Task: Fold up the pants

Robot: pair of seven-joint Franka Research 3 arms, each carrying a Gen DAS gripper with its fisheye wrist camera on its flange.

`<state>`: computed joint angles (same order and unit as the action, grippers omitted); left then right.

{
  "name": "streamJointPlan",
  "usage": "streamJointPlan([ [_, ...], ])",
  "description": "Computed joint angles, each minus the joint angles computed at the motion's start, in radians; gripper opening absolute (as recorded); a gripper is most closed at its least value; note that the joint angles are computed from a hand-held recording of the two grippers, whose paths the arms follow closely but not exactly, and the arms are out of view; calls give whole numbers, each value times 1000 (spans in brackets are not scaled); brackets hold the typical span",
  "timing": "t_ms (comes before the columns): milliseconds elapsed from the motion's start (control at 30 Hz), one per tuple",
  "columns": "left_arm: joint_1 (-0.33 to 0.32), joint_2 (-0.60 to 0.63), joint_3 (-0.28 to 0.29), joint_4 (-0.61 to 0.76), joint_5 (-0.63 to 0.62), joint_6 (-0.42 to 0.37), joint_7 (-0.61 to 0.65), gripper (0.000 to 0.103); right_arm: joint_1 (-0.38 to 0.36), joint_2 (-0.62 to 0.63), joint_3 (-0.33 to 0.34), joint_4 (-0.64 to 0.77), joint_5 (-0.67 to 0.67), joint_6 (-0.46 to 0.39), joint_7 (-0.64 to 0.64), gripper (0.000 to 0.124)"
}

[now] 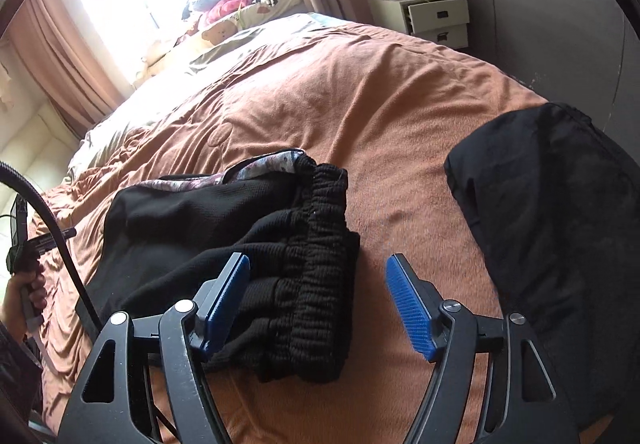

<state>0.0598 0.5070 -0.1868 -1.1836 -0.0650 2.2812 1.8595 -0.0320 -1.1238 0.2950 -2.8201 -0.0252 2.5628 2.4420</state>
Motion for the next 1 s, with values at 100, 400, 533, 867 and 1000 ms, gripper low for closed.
streamJointPlan([
  [100,44,-97,-5,-140,-47,43,26,64,31,-52,13,-16,20,-40,29,70],
  [400,112,-255,33,-374,-169,82,82,64,127,-128,-7,-108,113,17,83,70],
  [533,138,-302,48,-437,-274,48,104,64,156,-131,-19,-138,144,59,94,70],
  [867,127,-386,83,-572,-412,40,192,63,193,14,-52,-180,233,279,106,70],
  [1000,121,-388,91,-593,-455,15,208,62,232,105,-106,-199,296,402,98,70],
])
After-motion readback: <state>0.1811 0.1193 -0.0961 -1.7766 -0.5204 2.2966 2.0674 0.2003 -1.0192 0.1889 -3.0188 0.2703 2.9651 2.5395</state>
